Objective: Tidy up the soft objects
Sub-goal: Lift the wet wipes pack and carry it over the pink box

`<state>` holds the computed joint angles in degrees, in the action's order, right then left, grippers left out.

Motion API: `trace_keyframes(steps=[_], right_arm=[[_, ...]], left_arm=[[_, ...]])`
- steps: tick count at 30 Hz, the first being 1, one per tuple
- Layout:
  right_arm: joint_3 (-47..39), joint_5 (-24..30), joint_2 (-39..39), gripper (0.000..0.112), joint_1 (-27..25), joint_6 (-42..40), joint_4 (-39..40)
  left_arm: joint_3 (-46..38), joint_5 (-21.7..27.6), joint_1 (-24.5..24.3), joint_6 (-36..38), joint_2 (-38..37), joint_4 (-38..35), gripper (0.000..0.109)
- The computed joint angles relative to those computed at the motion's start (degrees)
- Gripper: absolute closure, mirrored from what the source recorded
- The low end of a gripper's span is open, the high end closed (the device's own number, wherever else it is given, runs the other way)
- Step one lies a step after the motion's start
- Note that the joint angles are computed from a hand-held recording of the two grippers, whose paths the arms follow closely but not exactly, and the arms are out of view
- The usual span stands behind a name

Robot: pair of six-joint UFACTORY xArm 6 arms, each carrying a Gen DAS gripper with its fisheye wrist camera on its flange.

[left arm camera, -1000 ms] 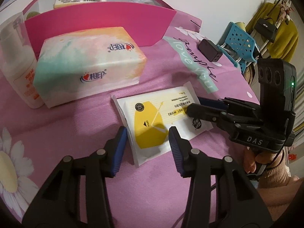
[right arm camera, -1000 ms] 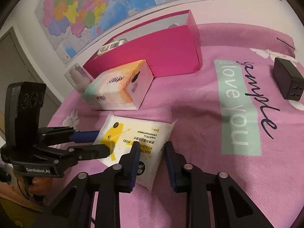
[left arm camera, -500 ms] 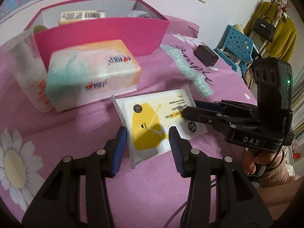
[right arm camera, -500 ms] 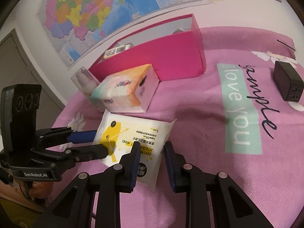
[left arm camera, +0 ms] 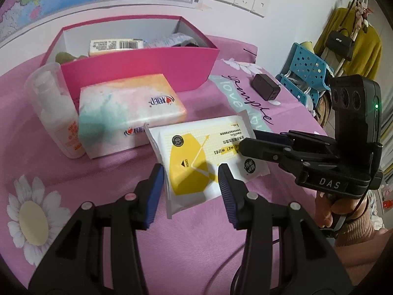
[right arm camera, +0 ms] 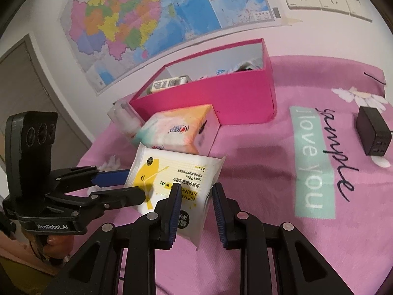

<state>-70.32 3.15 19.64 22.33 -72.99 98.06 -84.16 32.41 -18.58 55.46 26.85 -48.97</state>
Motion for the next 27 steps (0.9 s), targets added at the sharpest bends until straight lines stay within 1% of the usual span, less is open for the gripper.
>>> trace_keyframes(steps=[8, 16, 22, 27], right_arm=[[-0.85, -0.45, 0.38, 0.086, 0.26, 2.15, -2.82], [-2.17, -0.93, 0.32, 0.086, 0.14, 1.64, -3.73], [-4.5, -1.43, 0.76, 0.086, -0.06, 0.57, -4.03], [-6.73, -0.32, 1.89, 0.086, -1.22, 2.79, -7.03]], left_arm=[[0.35, -0.51, 0.2, 0.95, -0.72, -1.14, 0.061], [-0.44, -0.93, 0.37, 1.53, -0.9, -1.7, 0.061], [-2.55, -1.58, 0.35, 0.88, -0.21, -1.12, 0.061], [-5.57, -1.3, 0.58, -0.11, 1.34, -0.28, 0.061]])
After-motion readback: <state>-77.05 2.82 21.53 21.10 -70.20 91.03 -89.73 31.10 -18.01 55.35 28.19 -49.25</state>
